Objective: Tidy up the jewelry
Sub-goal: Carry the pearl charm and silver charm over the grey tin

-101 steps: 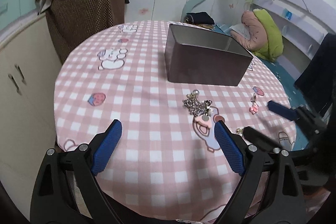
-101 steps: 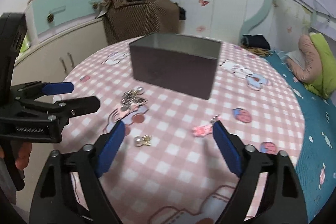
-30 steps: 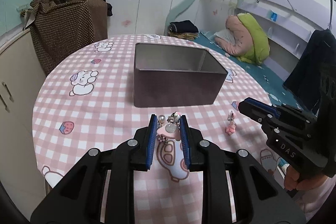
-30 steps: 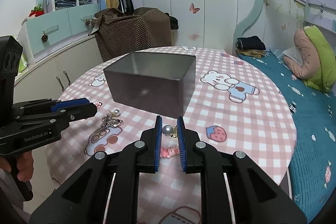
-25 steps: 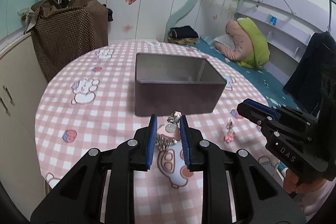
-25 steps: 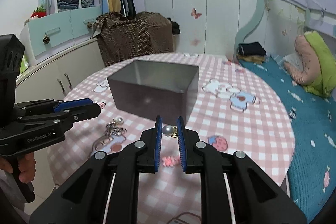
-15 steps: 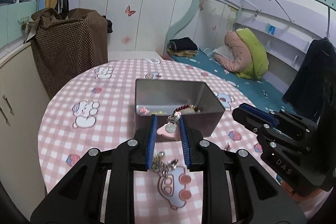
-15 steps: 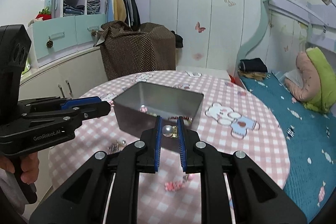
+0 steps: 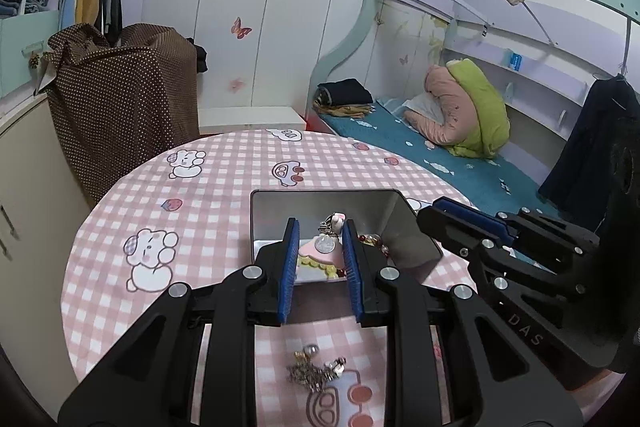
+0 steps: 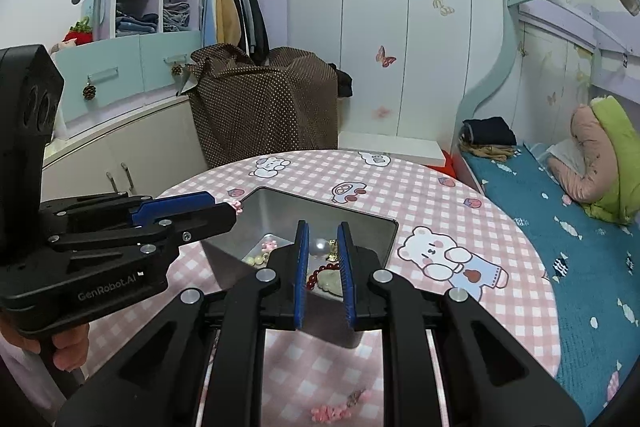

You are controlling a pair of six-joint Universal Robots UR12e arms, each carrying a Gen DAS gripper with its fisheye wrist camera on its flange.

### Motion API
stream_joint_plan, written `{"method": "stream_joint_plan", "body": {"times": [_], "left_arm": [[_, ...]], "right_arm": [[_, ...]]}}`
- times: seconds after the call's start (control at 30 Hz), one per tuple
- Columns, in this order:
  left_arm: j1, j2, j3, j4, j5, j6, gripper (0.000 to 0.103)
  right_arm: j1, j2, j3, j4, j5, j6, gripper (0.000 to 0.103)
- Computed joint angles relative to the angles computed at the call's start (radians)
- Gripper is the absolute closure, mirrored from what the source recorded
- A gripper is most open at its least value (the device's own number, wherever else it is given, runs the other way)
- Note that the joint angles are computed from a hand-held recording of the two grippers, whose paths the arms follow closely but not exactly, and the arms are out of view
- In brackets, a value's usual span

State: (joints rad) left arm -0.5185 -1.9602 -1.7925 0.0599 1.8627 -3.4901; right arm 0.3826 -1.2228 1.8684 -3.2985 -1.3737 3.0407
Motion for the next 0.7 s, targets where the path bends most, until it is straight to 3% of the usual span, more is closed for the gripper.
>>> {"method": "stream_joint_plan", "body": {"times": [0.3,0.6,0.63,0.7], "left_arm": [[0.036,-0.024,0.027,-0.033,-0.069,-0.029,0.080],[0.055,-0.046,0.041,-0.053,-0.114,-0.061,0.080],[0.055,-0.048,0.043,-0.055,-0.114,-0.061,0.080],[0.056,-0.049,0.043,-0.055,-0.116,-0.062,0.080]], "right_arm": [[-0.016,0.027,-0.048,0.080,0.058,0.014,0.089],[-0.015,0.049,-0.078,0.137,0.064,0.011,0.088],[-0.017,0.049,-0.079,0.141,0.064,0.011,0.087],[-0.017,0.048,-0.079,0.142,0.060,0.020,0.066]]}}
